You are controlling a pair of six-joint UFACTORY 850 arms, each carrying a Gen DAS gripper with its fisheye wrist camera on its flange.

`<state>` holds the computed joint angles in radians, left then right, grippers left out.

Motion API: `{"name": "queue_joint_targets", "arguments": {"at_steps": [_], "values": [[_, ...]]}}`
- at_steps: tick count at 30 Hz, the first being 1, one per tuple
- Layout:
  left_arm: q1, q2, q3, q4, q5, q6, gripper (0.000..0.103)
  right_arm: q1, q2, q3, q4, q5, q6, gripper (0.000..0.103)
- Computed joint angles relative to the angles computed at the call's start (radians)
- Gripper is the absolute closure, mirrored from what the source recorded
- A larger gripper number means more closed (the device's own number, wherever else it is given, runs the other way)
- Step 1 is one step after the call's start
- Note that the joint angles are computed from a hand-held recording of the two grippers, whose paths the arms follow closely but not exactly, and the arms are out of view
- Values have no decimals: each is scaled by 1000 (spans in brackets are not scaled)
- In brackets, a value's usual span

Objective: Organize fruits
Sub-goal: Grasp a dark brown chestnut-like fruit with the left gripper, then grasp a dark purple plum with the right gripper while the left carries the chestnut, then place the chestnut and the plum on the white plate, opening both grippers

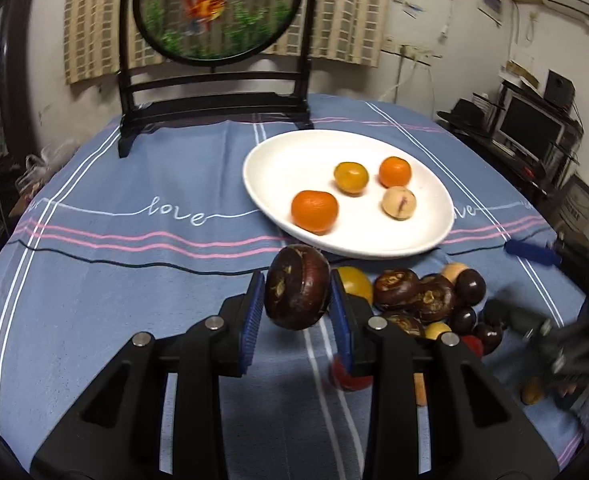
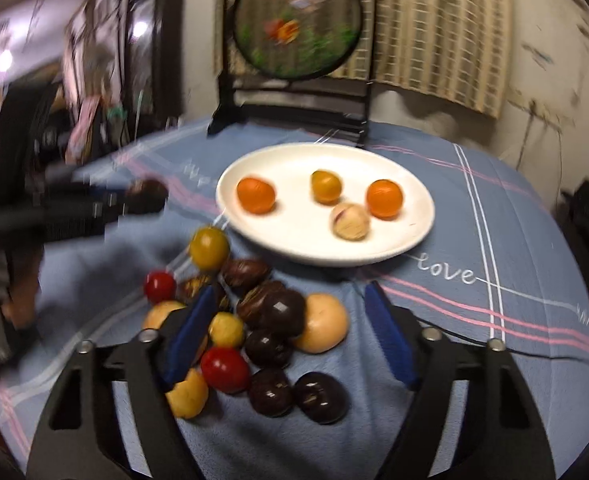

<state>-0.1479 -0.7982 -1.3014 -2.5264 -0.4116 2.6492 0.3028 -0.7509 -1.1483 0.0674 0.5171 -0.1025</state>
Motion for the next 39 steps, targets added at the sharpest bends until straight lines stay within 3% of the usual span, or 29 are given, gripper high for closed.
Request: {"name": "queue_joint_targets", "arguments": {"at_steps": [3, 7, 17, 24, 32, 36, 39], "values": [[1, 8, 12, 2, -17, 2, 71, 18, -20, -16, 71, -9, -97, 40], [-6, 0, 4, 29, -6, -14, 71, 12, -34, -33, 42, -41, -65, 57], [-12, -10, -8, 57, 18, -34, 71, -1, -52, -58, 8, -88, 2, 74], [-13, -26, -33, 108, 46, -83, 71, -27, -40, -51, -161, -86, 208, 75], [-9, -27, -67, 180, 53, -187, 71, -80, 22, 17, -249, 24, 388, 75], [-24, -49, -177, 314, 108, -330, 71, -109, 34, -24, -320, -7, 472, 75], [-42, -87, -271, 391, 151, -418, 71, -120, 15, -109, -343, -75, 488, 75]]}}
